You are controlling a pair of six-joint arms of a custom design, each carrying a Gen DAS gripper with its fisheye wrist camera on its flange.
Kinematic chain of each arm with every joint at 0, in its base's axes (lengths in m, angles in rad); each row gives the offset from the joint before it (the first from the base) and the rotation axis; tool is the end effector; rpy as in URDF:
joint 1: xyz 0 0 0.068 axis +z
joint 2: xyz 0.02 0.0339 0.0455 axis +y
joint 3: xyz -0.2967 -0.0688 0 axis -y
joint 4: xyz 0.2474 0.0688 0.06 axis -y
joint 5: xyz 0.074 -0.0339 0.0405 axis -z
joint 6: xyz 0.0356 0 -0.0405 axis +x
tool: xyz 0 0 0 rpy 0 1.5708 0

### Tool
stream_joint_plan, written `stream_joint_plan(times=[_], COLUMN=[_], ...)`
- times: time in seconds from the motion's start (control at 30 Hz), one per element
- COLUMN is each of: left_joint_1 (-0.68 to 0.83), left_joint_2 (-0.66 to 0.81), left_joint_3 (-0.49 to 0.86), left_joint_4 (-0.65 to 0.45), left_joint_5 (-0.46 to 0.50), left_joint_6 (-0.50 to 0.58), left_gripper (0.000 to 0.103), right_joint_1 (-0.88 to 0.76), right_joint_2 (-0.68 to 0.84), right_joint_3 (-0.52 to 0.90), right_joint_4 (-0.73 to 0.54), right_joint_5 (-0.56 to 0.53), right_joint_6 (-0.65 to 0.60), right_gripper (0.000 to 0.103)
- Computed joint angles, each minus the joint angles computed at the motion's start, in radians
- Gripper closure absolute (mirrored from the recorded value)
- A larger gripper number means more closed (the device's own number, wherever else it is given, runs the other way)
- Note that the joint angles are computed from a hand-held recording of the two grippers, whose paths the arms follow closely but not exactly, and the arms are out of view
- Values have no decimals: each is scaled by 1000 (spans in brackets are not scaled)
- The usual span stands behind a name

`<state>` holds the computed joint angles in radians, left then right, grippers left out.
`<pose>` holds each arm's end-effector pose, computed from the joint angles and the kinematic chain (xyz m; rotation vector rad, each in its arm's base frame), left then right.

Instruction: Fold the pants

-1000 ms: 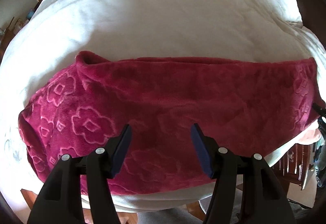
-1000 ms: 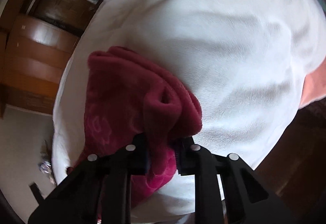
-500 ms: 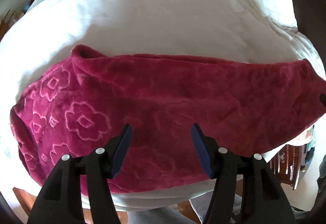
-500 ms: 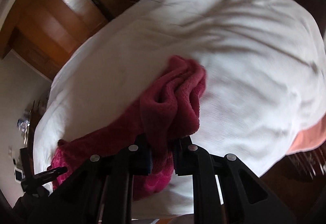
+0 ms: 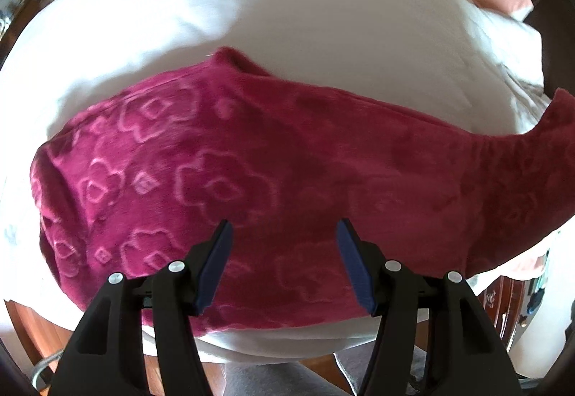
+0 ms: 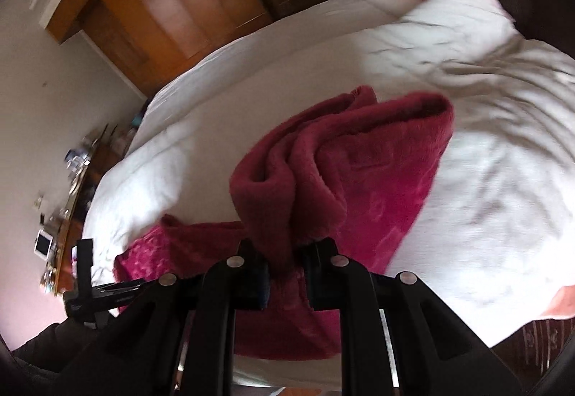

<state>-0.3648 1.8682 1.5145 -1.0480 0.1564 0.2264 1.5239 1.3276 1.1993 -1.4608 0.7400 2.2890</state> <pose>0.3513 -0.1401 0.2602 0.8852 2.8389 -0.2499 0.0333 0.1984 0.3290 0.8960 2.2498 0.2885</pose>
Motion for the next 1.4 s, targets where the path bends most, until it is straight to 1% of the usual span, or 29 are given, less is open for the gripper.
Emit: stream_joint_plan(times=[0.1,0.17,0.27,0.3,0.37,0.4,0.47,0.53,0.63,0.8,0.83,0.93,0.97,1.03,1.1,1.17,1.23,1.33,1.4], left_joint_1=[52,79,134,145,174,194,222,254,288,307,300,262,250,221,189,157,145,109,98], left_joint_2=[7,11,21,22,29,35,46,65,89,129,132,139,139,134,124,117,140,161,167], left_joint_3=[13,19,34,32,32,34,33,38,48,85,84,91,92,84,67,46,57,46,27], left_joint_4=[-14,-22,-39,-40,-43,-47,-51,-64,-83,-113,-112,-108,-107,-100,-94,-87,-87,-78,-69], left_joint_5=[1,1,-2,-4,-12,-19,-30,-38,-35,24,36,79,92,130,158,178,191,220,252], left_joint_6=[25,42,77,83,100,112,130,152,180,202,198,192,189,185,182,174,174,129,95], left_gripper=[43,43,43,43,43,43,43,43,43,43,43,40,37,33,30,28,26,26,23], right_joint_1=[-96,-148,-227,-244,-287,-296,-331,-347,-358,-361,-360,-349,-346,-338,-327,-313,-298,-273,-259], right_joint_2=[27,62,140,163,259,305,441,558,650,630,626,643,639,622,595,562,527,459,411], right_joint_3=[12,9,4,-1,4,19,58,103,145,82,77,118,113,93,68,44,17,-42,-86], right_joint_4=[151,285,498,550,686,722,812,864,904,973,980,955,965,994,1025,1041,1041,1018,1002], right_joint_5=[-13,-43,-126,-150,-237,-267,-380,-478,-553,-575,-580,-589,-597,-607,-612,-614,-614,-592,-576], right_joint_6=[-214,-346,-536,-577,-684,-719,-829,-881,-909,-862,-859,-852,-852,-853,-861,-876,-882,-854,-823], right_gripper=[88,88,88,88,88,88,88,88,88,88,85,83,78,63,55,54,54,54,54])
